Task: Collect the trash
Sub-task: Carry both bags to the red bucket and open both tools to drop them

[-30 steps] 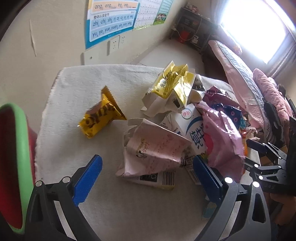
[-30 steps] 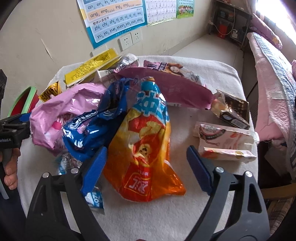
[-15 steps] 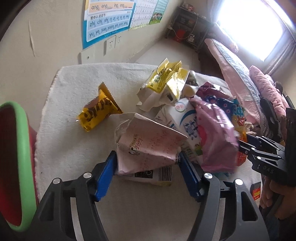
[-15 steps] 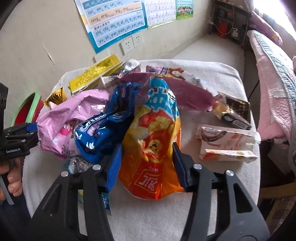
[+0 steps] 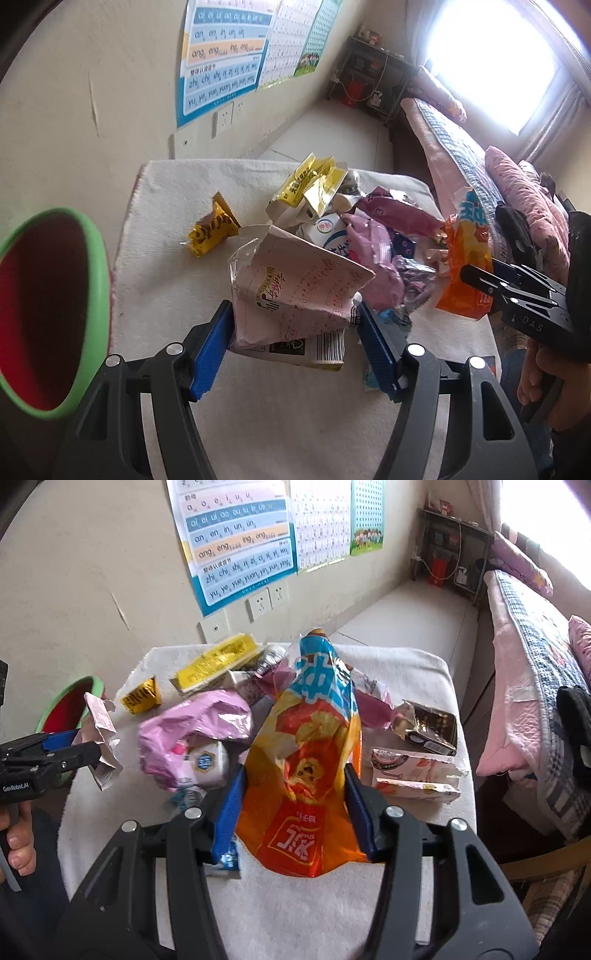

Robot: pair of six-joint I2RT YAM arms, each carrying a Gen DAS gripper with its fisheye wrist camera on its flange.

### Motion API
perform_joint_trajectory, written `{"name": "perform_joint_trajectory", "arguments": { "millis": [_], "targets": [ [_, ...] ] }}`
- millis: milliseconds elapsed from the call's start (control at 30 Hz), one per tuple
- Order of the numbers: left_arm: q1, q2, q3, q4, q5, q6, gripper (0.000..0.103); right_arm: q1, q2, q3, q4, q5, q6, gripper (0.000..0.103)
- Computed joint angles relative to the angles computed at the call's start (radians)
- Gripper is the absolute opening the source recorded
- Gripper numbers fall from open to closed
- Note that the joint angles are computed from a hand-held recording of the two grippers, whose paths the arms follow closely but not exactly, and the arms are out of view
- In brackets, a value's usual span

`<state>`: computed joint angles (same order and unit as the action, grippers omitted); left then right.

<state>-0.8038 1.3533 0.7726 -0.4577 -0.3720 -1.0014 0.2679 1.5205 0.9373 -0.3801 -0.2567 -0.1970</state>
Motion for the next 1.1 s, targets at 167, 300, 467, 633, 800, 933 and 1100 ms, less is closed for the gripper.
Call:
{"name": "perform_joint_trajectory", "arguments": {
  "millis": [167, 300, 467, 633, 800, 933, 1100],
  "targets": [
    [-0.066, -0.067, 0.000, -0.084, -0.059, -0.066, 0.064, 0.034, -0.078, -0.020, -0.022, 0.005, 0.021, 0.051],
    [-0.107, -0.139, -0.012, -0.166, -0.108, -0.123, 0.064, 0.083, -0.123, -0.025, -0.038, 0.020, 0.041, 0.051],
    [-0.138, -0.235, -0.048, -0.247, -0.152, -0.184, 0.064, 0.162, -0.152, -0.023, -0.048, 0.049, 0.079, 0.051],
    [-0.166, -0.329, -0.063, -0.349, -0.198, -0.245, 0.064, 0.255, -0.160, -0.008, -0.050, 0.081, 0.121, 0.051],
    [-0.186, -0.426, -0.078, -0.450, -0.237, -0.295, 0.064, 0.348, -0.142, 0.027, -0.050, 0.109, 0.155, 0.051],
    [-0.192, -0.501, -0.090, -0.535, -0.261, -0.338, 0.064, 0.419, -0.115, 0.058, -0.045, 0.129, 0.179, 0.051],
    [-0.197, -0.596, -0.096, -0.657, -0.289, -0.389, 0.064, 0.505, -0.065, 0.105, -0.034, 0.150, 0.204, 0.051]
  ]
}}
